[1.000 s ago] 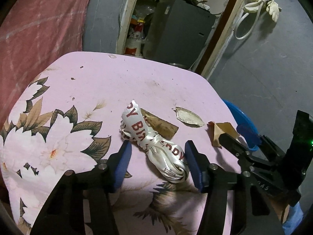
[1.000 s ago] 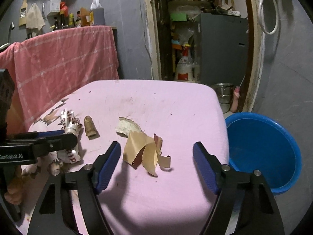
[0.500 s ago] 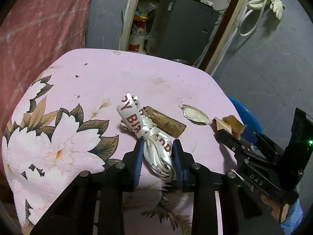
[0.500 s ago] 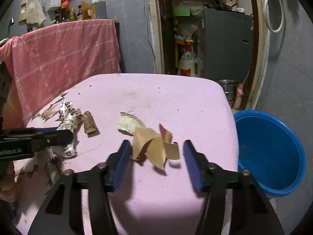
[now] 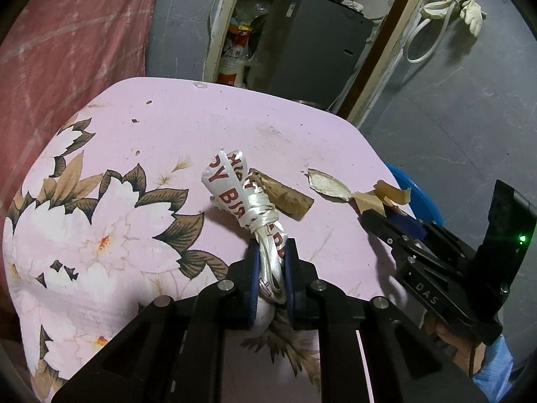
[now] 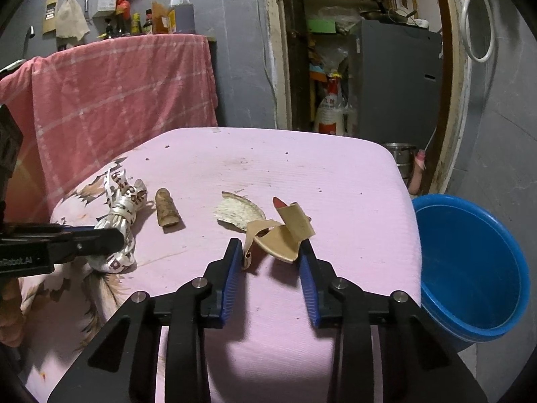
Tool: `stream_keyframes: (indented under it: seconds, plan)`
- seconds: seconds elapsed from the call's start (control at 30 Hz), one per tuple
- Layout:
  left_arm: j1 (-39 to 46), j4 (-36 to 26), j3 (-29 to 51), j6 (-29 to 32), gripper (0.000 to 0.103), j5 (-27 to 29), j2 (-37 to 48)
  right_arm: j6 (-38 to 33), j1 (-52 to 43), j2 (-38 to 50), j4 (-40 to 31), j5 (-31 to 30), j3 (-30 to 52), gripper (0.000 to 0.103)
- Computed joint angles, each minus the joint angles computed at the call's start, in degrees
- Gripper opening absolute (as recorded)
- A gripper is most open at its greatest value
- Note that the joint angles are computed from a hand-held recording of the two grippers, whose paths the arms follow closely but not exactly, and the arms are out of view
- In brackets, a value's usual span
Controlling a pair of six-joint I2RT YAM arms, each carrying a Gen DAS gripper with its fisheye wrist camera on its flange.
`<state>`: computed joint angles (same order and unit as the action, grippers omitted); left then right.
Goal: Collect trash
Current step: 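Grasp the silver ribbon wrapper with the left tool while the right tool grasps the cardboard scrap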
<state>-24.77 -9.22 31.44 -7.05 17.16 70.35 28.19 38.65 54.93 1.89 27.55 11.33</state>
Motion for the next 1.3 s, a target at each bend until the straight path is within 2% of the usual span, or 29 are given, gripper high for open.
stream_keyframes:
  seconds: [0.2,0.3,0.47,0.67,0.87,0.93,1.07,1.3]
  plan:
    - [1.0,-0.3,-0.9,0.6,0.010,1.2,-1.5,0.9,1.4,-2.7,-1.9,0.4,-0.7,0.032]
    - [0.9,-0.2,-1.0,1.0,0.010,1.0,-1.5,2.4,2.0,-5.6,-4.9,0.0,-0.9,0.045]
    - [1.0,-0.2,-0.9,0.7,0.010,1.2,-1.3,4.0,2.0,-8.3,-7.5,1.3,-1.3,0.048]
    - [0.4,0.3,-0.7,0.3,0.010,0.5,-0.9,1.3,-6.2,-7.6,-4.1,-4.5,-1.2,0.052]
    - [0.6,0.8,-0.8,0.5,0.010,0.7,-0.6,-1.7,-9.5,-4.3,-1.4,-7.8,-0.1,0.052]
    - [0.6,0.8,-0.8,0.8,0.009,0.7,-0.7,-2.4,-8.8,-1.9,-0.3,-7.6,0.3,0.049]
    - [0.2,1.4,-1.4,1.7,0.009,0.7,-1.5,-2.9,-6.0,0.8,1.2,-5.0,0.7,0.037]
    - [-0.2,2.3,-3.7,2.0,0.008,1.3,-5.1,-2.4,-3.1,-1.0,1.2,-2.4,-0.4,0.024]
